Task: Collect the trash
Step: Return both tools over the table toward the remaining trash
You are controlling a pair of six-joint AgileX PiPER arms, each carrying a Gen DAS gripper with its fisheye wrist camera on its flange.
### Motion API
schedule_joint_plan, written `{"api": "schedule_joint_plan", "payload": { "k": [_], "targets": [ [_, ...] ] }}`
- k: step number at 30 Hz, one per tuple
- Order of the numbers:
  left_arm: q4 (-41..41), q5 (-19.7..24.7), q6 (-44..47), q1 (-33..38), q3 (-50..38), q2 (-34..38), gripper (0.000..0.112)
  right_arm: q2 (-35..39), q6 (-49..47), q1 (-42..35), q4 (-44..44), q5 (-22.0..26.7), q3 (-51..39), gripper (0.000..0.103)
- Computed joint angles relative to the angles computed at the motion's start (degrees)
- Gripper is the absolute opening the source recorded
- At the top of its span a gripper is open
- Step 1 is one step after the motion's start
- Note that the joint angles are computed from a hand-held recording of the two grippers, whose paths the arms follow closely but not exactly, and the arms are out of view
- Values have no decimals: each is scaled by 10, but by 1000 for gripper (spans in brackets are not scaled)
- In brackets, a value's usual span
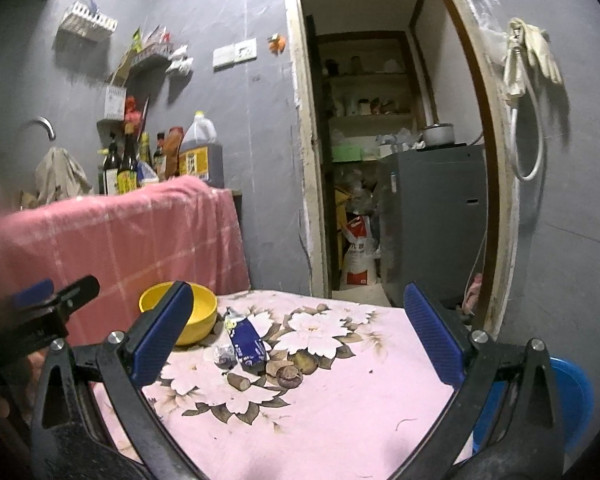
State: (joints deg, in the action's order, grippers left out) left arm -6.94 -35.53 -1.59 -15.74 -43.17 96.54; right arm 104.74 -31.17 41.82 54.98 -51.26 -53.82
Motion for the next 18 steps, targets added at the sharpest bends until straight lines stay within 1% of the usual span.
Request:
{"api": "schedule_joint_plan", "payload": {
  "k": [7,11,15,18],
  "targets": [
    [-8,28,12,-5,-49,48,101,44,-31,-41,-8,65,-50,103],
    [-22,57,30,-9,-93,81,101,66,-35,-69,-16,104,-75,103],
    [-47,105,66,-12,-145,114,101,91,-39,-100,-27,156,-112,103],
    [-66,156,93,-11,-192,143,101,109,-56,-119,-13,201,-144,103]
  ]
}}
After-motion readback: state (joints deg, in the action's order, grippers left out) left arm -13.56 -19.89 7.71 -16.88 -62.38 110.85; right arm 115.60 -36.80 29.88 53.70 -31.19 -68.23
